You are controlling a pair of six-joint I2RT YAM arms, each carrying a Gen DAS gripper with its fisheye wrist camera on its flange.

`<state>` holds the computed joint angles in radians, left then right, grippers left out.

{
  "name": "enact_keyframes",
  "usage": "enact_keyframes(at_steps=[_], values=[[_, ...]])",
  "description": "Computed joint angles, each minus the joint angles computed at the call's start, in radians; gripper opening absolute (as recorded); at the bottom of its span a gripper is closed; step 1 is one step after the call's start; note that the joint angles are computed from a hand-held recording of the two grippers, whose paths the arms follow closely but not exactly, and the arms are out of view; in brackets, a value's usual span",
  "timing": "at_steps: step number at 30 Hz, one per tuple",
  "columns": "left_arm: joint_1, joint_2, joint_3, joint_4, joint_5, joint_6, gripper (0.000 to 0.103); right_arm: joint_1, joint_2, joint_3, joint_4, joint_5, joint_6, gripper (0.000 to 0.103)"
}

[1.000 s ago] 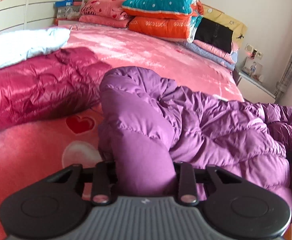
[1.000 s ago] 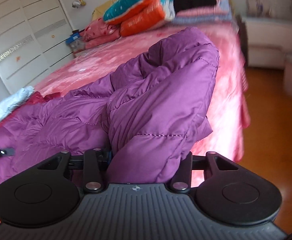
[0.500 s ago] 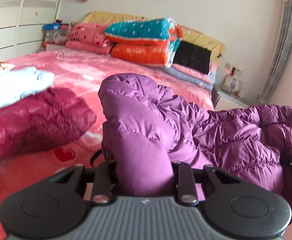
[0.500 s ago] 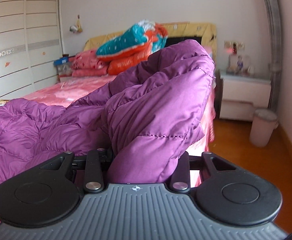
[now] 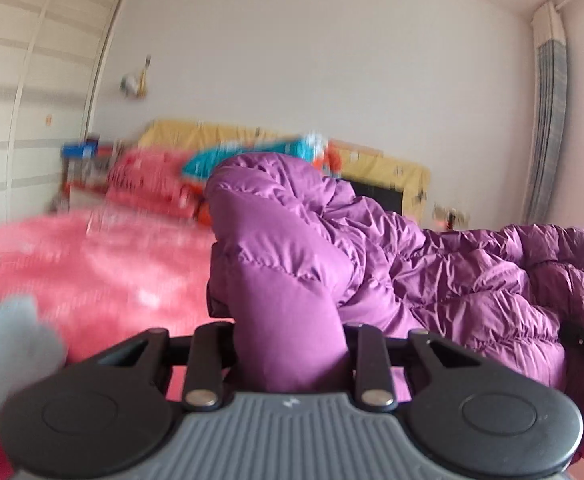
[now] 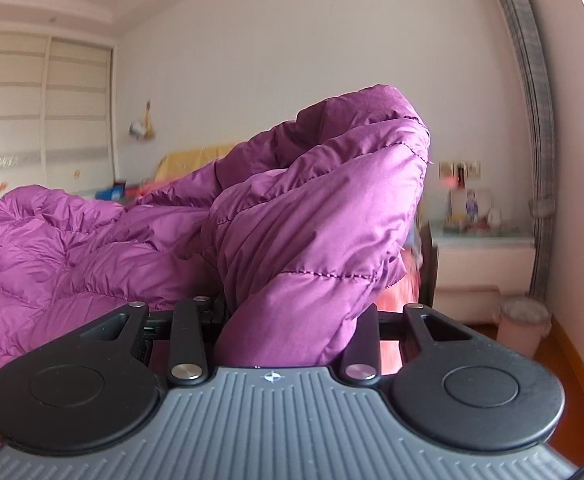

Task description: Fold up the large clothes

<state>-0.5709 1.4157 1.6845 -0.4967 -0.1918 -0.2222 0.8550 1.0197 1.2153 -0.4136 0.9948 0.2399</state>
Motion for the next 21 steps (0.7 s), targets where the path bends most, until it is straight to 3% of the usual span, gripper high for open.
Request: enact_keyframes(at_steps=[4, 8, 14, 21], values=[[0.055, 0.229, 0.112, 0.207, -0.009, 0.053, 0.03, -0.31, 0.15, 0.035, 0.277, -0.266, -0.131, 0.046], [0.093, 0.478, 0.318, 0.245, -0.034, 0.049, 0.03, -0.466, 0.382, 0.148, 0.422, -0.378, -0.173, 0.046], [0.124, 0.825, 0.677, 0.173, -0.068, 0.061, 0.031, -0.596, 0.699, 0.408, 0.38, -0.488, -0.191, 0.046], [0.142, 1.2, 1.14, -0.008, -0.08, 0.061, 0.033, -0.678, 0.981, 0.623, 0.325, -0.525, -0.221, 0.047]])
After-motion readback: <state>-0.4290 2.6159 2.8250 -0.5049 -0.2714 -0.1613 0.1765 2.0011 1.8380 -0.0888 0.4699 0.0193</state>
